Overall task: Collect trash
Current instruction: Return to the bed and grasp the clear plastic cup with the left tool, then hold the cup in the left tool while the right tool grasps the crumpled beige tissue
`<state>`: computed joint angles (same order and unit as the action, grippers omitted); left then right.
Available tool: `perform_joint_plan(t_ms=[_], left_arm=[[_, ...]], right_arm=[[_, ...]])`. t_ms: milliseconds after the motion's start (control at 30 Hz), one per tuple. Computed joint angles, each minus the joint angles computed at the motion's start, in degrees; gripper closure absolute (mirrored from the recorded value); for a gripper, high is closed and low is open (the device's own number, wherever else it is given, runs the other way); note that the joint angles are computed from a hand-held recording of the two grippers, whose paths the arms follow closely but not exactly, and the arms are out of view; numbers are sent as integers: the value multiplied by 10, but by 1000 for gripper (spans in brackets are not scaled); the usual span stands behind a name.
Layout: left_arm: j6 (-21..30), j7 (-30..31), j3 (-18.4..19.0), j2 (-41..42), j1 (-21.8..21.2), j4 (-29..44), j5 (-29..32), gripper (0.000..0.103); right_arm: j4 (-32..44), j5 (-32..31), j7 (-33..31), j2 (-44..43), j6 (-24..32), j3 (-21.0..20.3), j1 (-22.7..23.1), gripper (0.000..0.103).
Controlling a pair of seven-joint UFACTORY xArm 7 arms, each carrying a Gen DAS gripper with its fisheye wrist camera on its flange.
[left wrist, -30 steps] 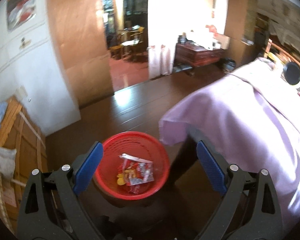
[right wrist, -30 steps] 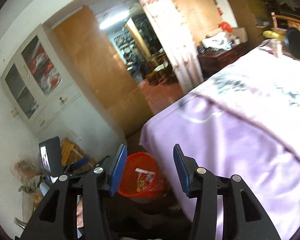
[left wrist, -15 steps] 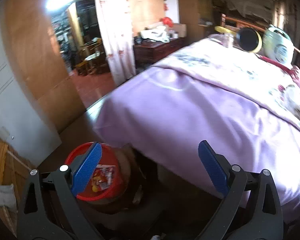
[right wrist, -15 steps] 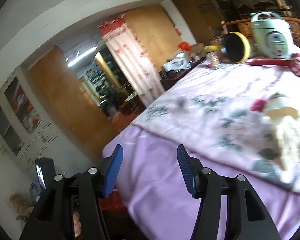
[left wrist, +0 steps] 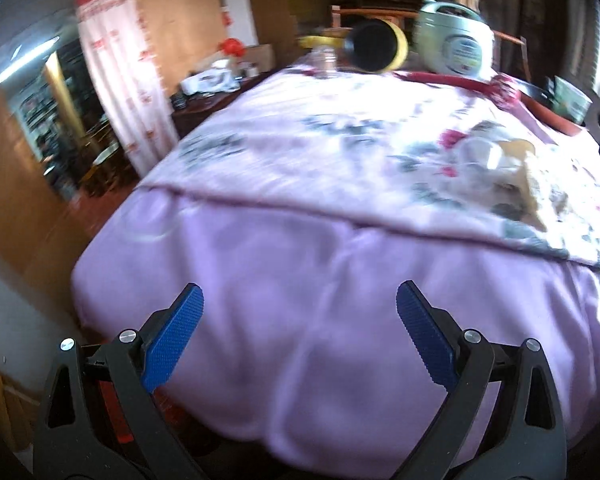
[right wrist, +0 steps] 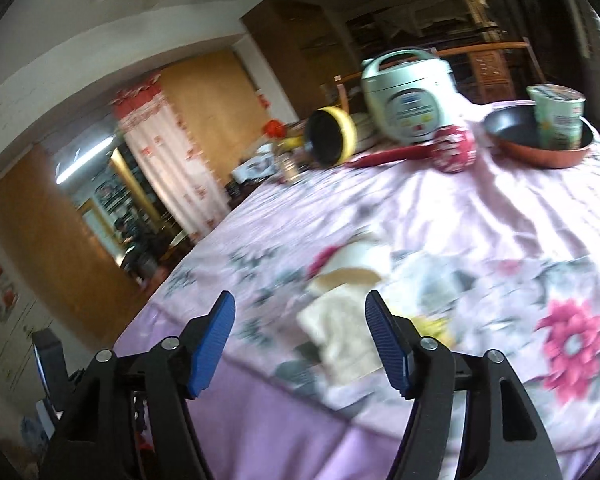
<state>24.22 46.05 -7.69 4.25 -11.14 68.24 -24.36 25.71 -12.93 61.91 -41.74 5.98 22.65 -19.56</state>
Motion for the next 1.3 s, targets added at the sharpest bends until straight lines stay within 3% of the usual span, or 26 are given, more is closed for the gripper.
perform_joint_plan(t_ms=[100, 233, 267, 333, 400, 600, 700, 800, 833, 1000, 1100, 1300], left_arm=[[21, -8, -13, 9, -16, 16, 16, 9], [27, -23, -27, 25, -41, 42, 36, 9], [26, -28, -30, 28, -46, 48, 41, 9], [30, -41, -37, 50, -57, 78, 49, 9], [36, -44, -46, 69, -64, 104, 48, 9], [41, -92, -50, 141, -103, 182, 114, 9], [67, -117, -50, 171, -115, 218, 140, 11], [99, -121, -59, 188, -111, 240, 135, 29], [108, -111, -67, 190, -102, 243, 120, 48], [75, -78, -80, 163, -69, 210, 54, 47], [54, -77, -71, 155, -62, 202, 44, 47], [96, -123, -54, 186, -56, 238, 56, 47]], right_arm=[[-17, 3, -20, -2, -10, -41, -3, 33], [-46, 22, -32, 8, -44, -65, -16, 32], [-50, 39, -39, 18, -42, -93, 8, 31], [-70, 80, -75, 37, -94, -184, 88, 31], [-77, 99, -83, 39, -103, -209, 108, 31], [-90, 148, -94, 24, -105, -181, 83, 31], [-87, 158, -101, 24, -99, -162, 68, 31], [-89, 163, -108, 13, -90, -159, 67, 31], [-86, 164, -110, 15, -87, -157, 66, 31], [-86, 168, -112, 11, -84, -153, 64, 31], [-86, 168, -110, 8, -78, -148, 63, 31], [-55, 156, -136, 42, -40, -160, 92, 33]])
